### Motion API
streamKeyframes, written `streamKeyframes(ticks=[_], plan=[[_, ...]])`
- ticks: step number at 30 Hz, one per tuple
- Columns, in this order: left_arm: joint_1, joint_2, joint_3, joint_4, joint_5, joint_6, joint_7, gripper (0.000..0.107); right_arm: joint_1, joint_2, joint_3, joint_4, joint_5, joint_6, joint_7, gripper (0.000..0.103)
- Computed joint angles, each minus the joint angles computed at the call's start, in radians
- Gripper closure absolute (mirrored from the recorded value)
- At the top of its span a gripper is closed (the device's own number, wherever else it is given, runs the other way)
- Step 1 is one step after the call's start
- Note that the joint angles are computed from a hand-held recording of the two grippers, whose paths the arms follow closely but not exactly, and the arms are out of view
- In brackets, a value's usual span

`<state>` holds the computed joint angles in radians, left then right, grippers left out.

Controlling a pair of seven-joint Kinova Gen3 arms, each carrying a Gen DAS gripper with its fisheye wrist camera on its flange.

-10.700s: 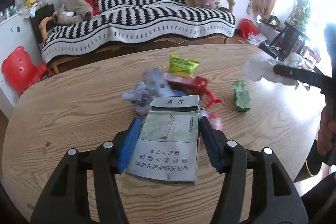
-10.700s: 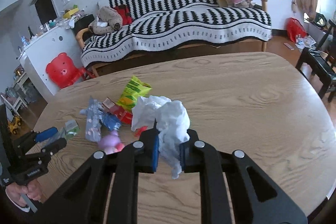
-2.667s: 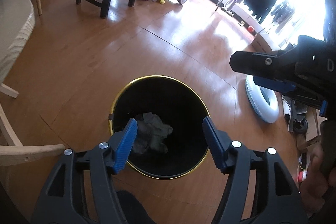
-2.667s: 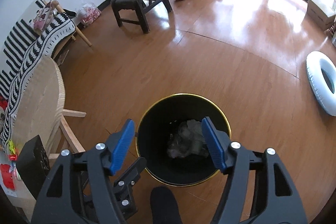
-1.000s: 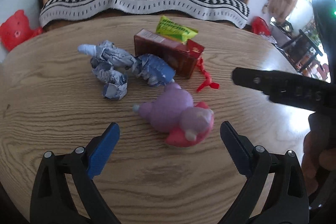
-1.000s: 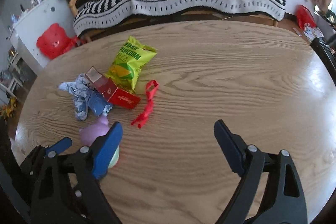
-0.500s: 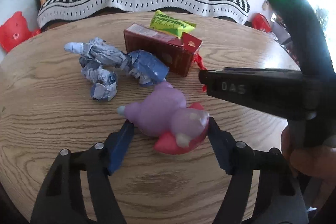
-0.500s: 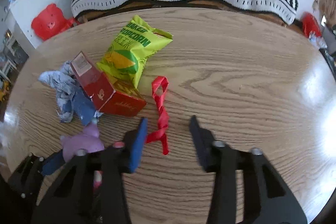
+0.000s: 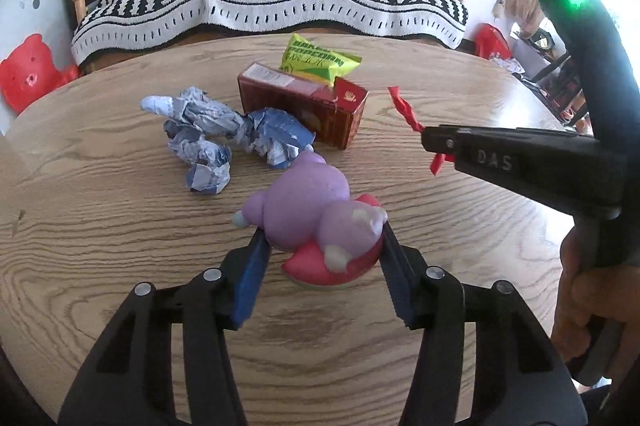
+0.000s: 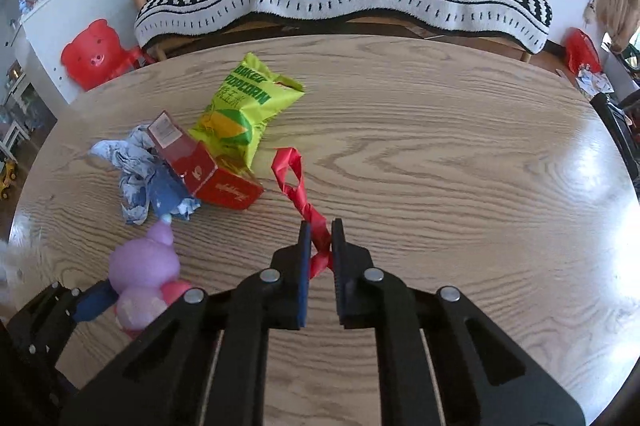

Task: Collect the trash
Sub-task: 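Grasp the red ribbon with the right gripper while the left grasps the pink toy, then carry the red ribbon and pink toy over the black bin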

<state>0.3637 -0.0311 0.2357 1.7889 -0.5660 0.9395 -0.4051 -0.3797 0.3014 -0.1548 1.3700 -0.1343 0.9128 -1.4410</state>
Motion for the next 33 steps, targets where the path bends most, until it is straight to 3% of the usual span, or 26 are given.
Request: streamKeyframes(ticks=[9, 17, 24, 33], plan=[[0.057, 0.03, 0.033, -0.061, -0.081, 0.081, 0.055, 0.055, 0.093, -0.089, 0.019, 0.071, -0.065, -0.005, 0.054, 0.092], [0.174, 0.113, 0.042, -0.185, -0.152, 0.14, 0.075, 0.055, 0.237, -0.2, 0.073, 0.155, -0.189, 0.007, 0.206, 0.092], [0.327, 0.239, 0.027, -0.354, -0.192, 0.151, 0.047, 0.055, 0.411, -0.285, 0.199, 0.208, -0.329, 0.081, 0.395, 0.092], [0.49, 0.466, 0.022, -0.654, -0.145, 0.102, -0.11, 0.055, 0.694, -0.27, 0.379, 0.194, -0.453, 0.209, 0.612, 0.092]])
